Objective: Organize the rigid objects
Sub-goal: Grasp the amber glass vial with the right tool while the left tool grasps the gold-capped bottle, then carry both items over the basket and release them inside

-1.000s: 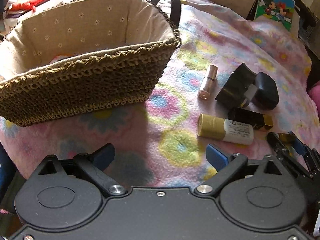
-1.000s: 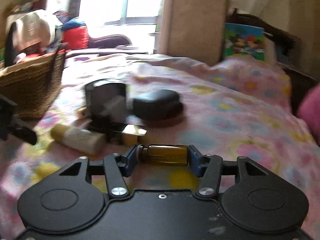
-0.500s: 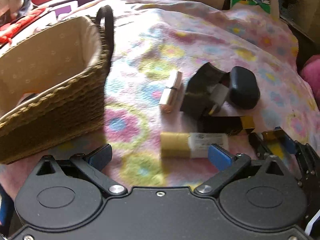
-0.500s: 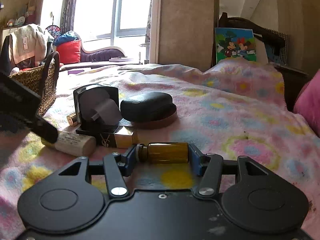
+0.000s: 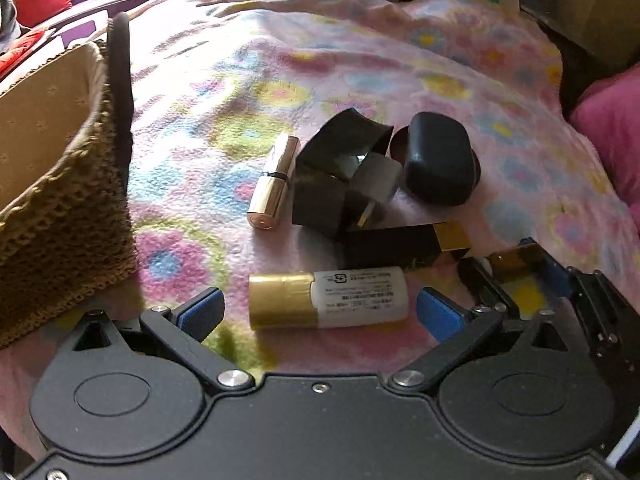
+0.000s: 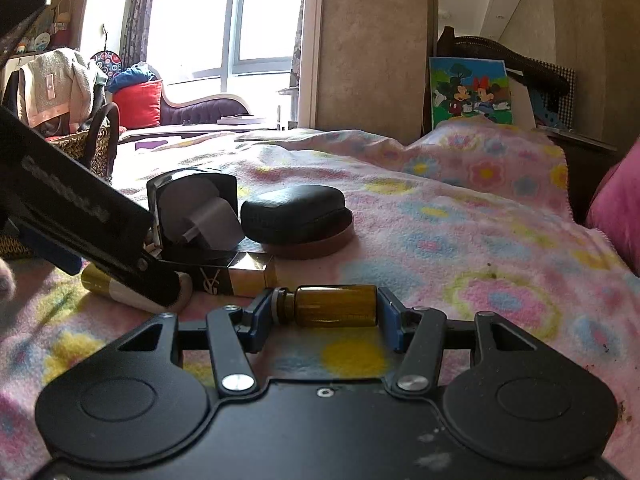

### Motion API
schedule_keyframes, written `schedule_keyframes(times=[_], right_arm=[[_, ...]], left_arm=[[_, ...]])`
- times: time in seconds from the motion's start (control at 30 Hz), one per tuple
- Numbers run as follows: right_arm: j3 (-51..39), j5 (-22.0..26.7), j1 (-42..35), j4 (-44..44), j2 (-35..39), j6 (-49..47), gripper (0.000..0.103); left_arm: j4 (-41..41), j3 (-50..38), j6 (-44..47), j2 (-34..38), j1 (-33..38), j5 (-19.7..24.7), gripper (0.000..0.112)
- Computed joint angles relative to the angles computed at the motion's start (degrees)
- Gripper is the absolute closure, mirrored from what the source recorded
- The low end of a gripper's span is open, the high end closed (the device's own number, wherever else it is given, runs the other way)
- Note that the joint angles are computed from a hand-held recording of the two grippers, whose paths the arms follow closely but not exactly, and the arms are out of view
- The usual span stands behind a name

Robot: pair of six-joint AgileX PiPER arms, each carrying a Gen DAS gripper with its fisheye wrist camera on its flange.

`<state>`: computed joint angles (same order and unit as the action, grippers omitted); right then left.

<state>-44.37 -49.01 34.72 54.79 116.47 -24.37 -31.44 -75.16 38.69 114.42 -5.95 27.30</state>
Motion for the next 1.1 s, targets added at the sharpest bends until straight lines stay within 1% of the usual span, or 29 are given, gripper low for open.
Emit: schedule_keyframes(times=[0.07, 0.13, 0.3, 0.4, 0.47, 0.53, 0.6, 0.67, 0.77, 0.87, 0.97, 1.03, 1.1], right_arm=[[0.0, 0.0, 0.0, 0.0, 0.0, 0.0, 0.05], [0.0, 0.0, 0.0, 0.1, 0.0, 0.0, 0.05], [0.0, 0.0, 0.0, 0.2, 0.0, -0.3, 0.05], [-0.2, 0.3, 0.0, 0.7, -0.2, -1.0, 0.05], [-0.4, 0.4, 0.1, 1.1, -0.2, -1.5, 0.05], [-0.5, 0.5, 0.1, 1.4, -0.2, -2.0, 0.05], [-0.6, 0.7, 0.1, 1.6, -0.3, -2.3, 0.05], [-0.7, 0.9, 0.1, 2.1, -0.4, -2.9, 0.05], [-1.7, 1.5, 0.4, 4.1, -0.3, -5.6, 0.05], [-2.9, 1.9, 0.9, 6.8, -0.3, -8.9, 0.05], [-4.0, 2.7, 1.3, 10.1, -0.6, -13.1, 0.05], [-4.9, 3.8, 1.5, 12.5, -1.1, -16.1, 0.05], [-5.5, 5.8, 1.1, 14.7, -2.3, -18.9, 0.051]], left_arm=[[4.5, -1.7, -5.6, 1.4, -0.6, 0.4, 0.013], [6.1, -2.5, -7.9, 2.3, -0.7, 0.8, 0.013], [6.7, -1.2, -8.0, 1.8, -1.1, -0.8, 0.013], [5.9, -1.1, -7.4, 1.7, -0.8, -0.4, 0.014], [5.7, -1.3, -7.4, 1.7, -0.6, -0.3, 0.017], [6.1, -0.9, -7.9, 1.3, -0.5, -0.8, 0.028], [4.6, -0.2, -6.4, 0.7, 0.0, -1.0, 0.033], [1.9, -0.1, -4.0, 0.5, 0.9, -0.2, 0.033], [-0.7, 1.0, -1.3, -0.1, 1.5, -0.5, 0.033], [-3.6, 2.4, 2.0, -1.0, 2.2, -0.4, 0.033], [-8.1, 3.5, 6.0, -1.7, 3.6, 0.6, 0.033], [-10.5, 4.1, 7.8, -2.1, 4.7, 1.3, 0.033], [-12.1, 5.1, 9.4, -3.0, 5.5, 1.4, 0.033]])
